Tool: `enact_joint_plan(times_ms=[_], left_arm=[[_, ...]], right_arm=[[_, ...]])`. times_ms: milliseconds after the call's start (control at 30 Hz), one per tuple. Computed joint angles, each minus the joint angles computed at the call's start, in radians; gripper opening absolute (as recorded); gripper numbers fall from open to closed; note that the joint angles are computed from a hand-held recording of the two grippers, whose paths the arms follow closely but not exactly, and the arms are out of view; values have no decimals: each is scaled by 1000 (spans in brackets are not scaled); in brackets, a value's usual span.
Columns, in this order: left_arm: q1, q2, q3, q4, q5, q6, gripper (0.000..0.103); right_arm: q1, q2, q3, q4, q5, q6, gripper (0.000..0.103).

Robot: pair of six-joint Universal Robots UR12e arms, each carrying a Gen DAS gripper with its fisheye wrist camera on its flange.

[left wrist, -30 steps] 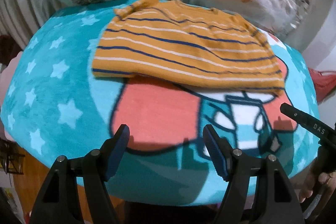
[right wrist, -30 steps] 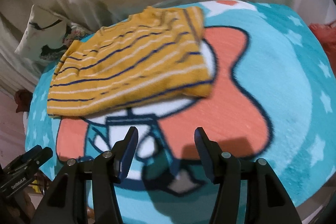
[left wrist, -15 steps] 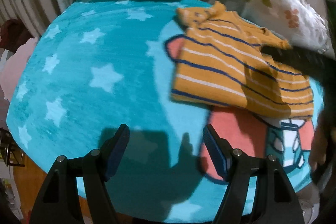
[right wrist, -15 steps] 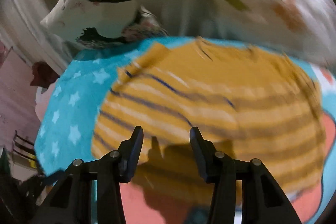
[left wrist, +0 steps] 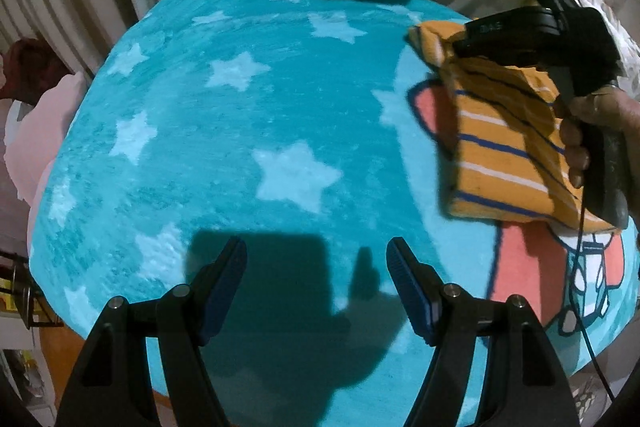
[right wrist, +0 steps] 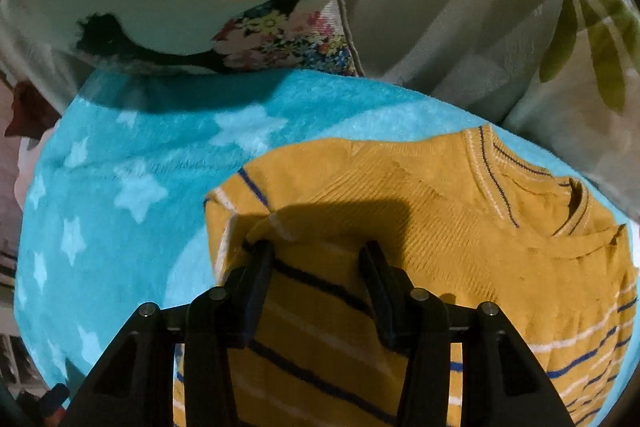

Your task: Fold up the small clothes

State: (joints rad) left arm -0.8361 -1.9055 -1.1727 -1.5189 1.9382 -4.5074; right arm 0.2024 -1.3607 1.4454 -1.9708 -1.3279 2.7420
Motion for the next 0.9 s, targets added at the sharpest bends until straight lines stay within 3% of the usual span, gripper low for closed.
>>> enact_joint_plan(times_ms=[200,433,900], left_arm=[[11,8,-14,11,-10,17,72],[19,-5,-7,47,-23,77,72],[32,-26,-1,118,-73,142,72]], right_arm=[[-12,4,-14,26,21,-7,53],[-42,-53,17,-28,74,1,58],[-82,-108,69,34,65,20,61]])
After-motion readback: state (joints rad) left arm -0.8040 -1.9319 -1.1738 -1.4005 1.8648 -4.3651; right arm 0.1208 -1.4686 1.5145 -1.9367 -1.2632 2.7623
